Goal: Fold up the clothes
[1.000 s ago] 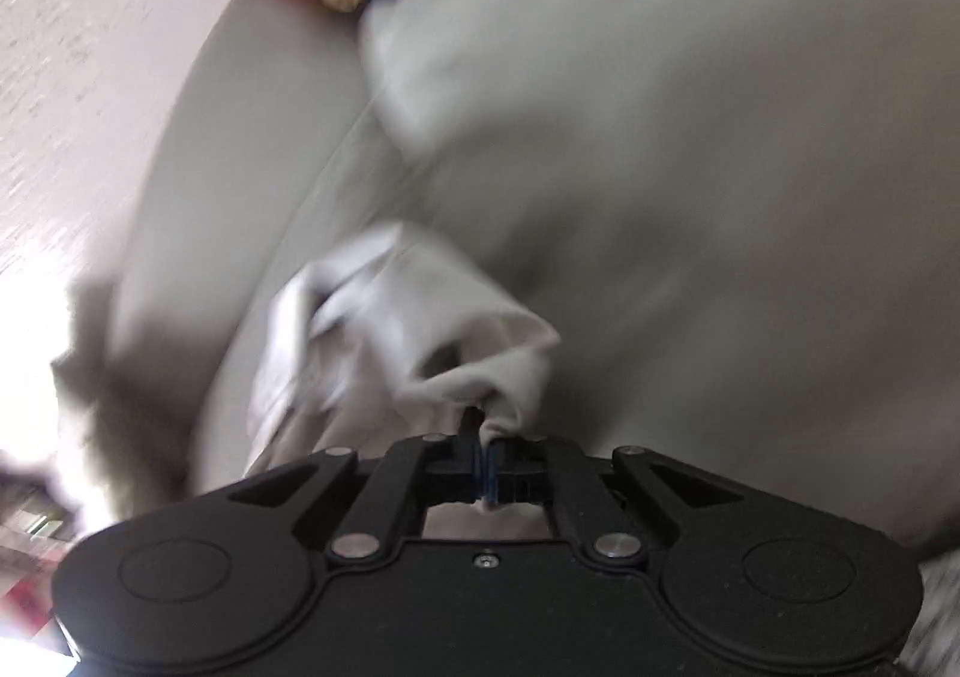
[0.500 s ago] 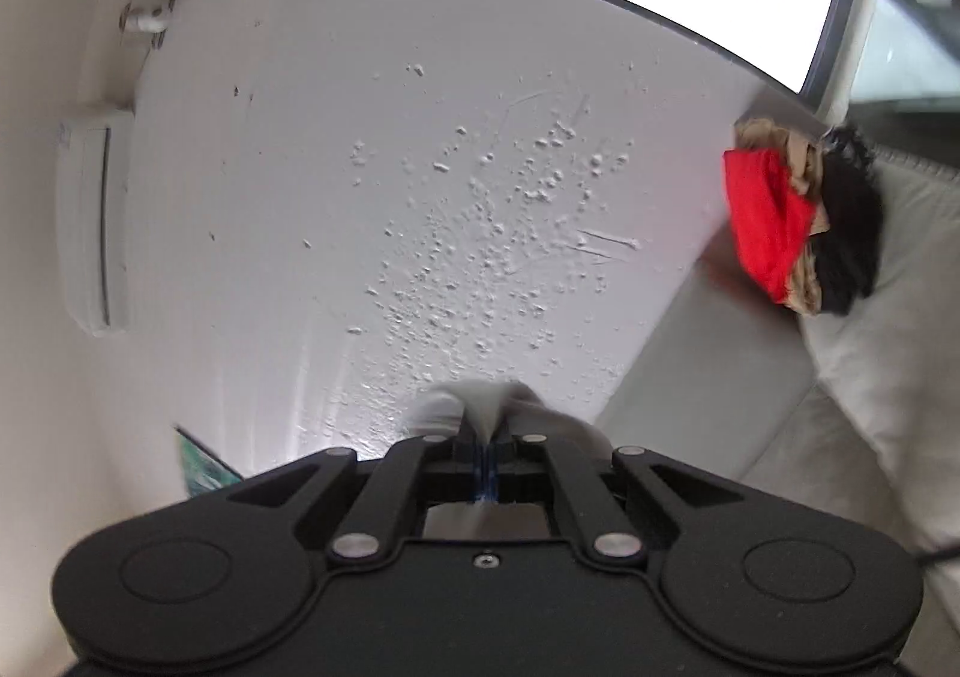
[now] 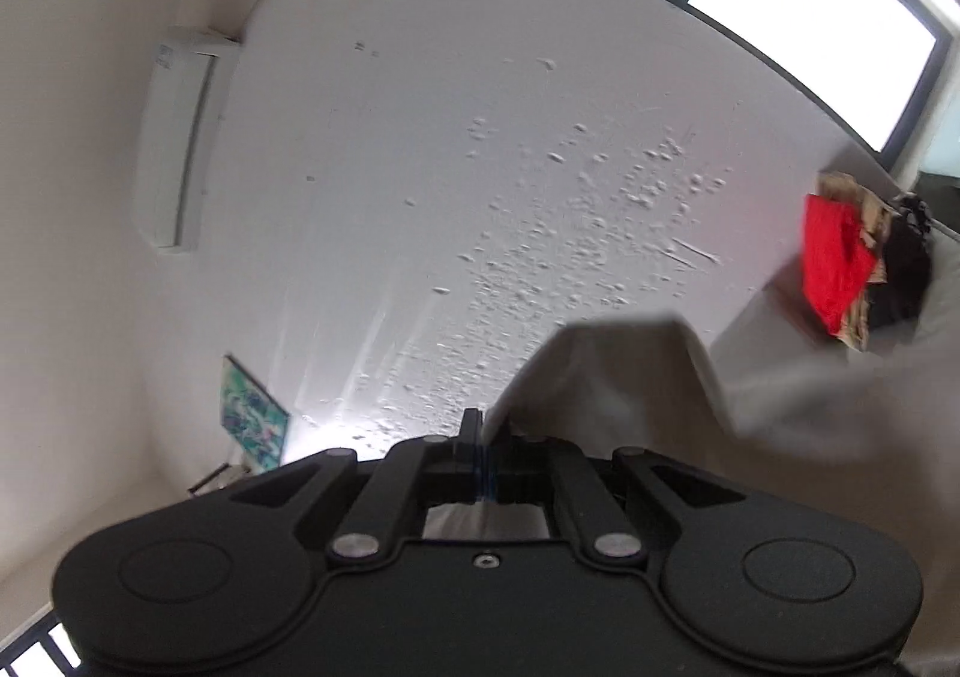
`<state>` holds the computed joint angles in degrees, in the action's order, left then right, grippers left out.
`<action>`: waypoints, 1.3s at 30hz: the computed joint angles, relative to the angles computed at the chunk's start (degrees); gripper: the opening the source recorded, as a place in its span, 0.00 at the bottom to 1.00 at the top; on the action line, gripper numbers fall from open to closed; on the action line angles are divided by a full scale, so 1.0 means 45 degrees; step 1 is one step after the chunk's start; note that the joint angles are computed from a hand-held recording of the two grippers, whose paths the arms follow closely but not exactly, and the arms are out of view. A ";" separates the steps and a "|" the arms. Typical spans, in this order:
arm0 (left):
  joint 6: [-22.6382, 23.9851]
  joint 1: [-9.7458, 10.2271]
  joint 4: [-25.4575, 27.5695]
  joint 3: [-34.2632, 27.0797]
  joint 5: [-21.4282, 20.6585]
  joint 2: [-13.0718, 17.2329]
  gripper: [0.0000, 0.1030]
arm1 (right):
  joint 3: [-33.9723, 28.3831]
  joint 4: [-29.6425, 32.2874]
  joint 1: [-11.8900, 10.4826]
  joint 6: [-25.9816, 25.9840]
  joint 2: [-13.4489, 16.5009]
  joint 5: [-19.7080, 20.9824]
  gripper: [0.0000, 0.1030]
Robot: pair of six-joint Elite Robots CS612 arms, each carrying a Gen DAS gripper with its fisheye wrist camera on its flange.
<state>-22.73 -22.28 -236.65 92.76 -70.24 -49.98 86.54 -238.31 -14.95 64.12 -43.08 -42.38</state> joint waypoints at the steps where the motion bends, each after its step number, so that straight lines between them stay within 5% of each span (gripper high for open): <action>1: 0.0200 -0.0061 -0.0253 0.0041 0.0187 0.0016 0.02 | 0.0100 -0.0506 -0.0035 0.0105 -0.0046 -0.0096 0.02; 4: 0.0330 -0.0032 -0.0477 0.0098 0.0544 0.0099 0.02 | -0.0024 -0.0732 -0.0095 0.0230 0.0008 0.0035 0.02; 7: -0.0467 0.0342 0.0690 -0.0193 0.0222 0.0274 0.02 | -0.0382 0.0085 0.0059 -0.0534 0.0206 -0.0060 0.02; 12: -0.2434 0.1328 0.6809 -0.2101 -0.1089 0.0735 0.02 | -0.2259 0.6148 0.0985 -0.4294 0.1101 -0.1043 0.02; 16: -0.3085 0.1877 1.1194 -0.5247 -0.1249 0.1849 0.02 | -0.5057 1.0709 0.1727 -0.6763 0.2152 -0.3108 0.02; 20: -0.1795 0.1908 1.0189 -0.7003 -0.0557 0.2412 0.02 | -0.7056 1.0462 0.1909 -0.6588 0.2751 -0.3778 0.02; 24: 0.0210 0.1657 0.8802 -0.7575 0.0080 0.2656 0.02 | -0.7720 0.9264 0.1873 -0.6817 0.2990 -0.3726 0.02; 27: 0.0540 0.1573 0.8545 -0.7567 0.0223 0.3007 0.03 | -0.7634 0.9122 0.1847 -0.7201 0.3255 -0.3620 0.02; 32: -0.0618 0.1588 0.9716 -0.7011 0.0371 0.3710 0.03 | -0.7326 1.0069 0.1857 -0.7681 0.4111 -0.3334 0.02; 39: -0.3676 0.1883 1.2325 -0.5926 -0.0675 0.4418 0.02 | -0.6515 1.2462 0.1899 -0.7294 0.5085 -0.3030 0.02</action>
